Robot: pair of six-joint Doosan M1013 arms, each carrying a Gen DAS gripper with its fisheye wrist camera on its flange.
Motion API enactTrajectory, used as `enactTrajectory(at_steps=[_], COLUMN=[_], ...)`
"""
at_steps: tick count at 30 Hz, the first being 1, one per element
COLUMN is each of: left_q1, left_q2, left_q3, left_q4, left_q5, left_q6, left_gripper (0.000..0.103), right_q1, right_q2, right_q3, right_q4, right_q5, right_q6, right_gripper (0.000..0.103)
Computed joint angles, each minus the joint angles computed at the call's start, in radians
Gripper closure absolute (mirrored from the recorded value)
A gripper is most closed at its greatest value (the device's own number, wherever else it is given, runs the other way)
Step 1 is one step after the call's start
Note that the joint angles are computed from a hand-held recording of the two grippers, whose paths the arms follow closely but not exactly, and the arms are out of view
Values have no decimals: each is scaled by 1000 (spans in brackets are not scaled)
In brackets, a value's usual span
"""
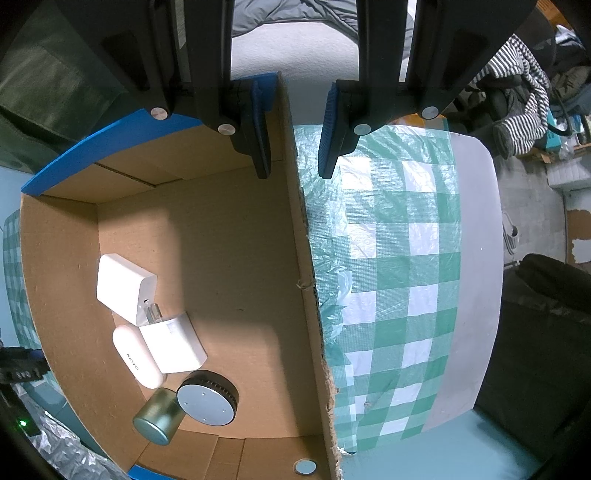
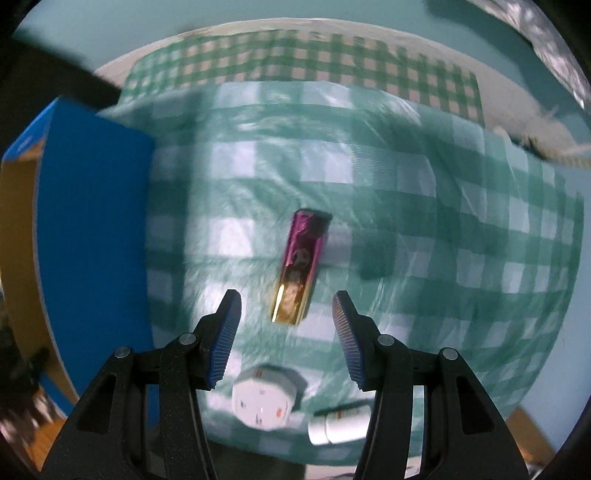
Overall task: Organize rigid objects
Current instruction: 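Move the right tool to the pink-gold lighter and grasp it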
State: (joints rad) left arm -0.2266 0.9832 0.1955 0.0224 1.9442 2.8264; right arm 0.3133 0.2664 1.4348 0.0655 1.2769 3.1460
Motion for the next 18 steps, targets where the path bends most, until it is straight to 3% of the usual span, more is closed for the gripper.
enactTrajectory(at_steps=[4,12,18], left_q1=[-1,-1,0], left_q2=[-6,-2,6], left_q3=[11,4,-11], left_q4=[1,-1,-2], left_q5=[-7,0,8], left_q6=[0,-8,-5], left_gripper=[77,77,77], right_q1=[-19,-23,-21], right_q2=[-3,24,47], right_q3=[31,22,-9], right_q4=[18,22,18], right_q5=[-26,-1,63], right_q6=[28,47,39], right_gripper=[51,54,69])
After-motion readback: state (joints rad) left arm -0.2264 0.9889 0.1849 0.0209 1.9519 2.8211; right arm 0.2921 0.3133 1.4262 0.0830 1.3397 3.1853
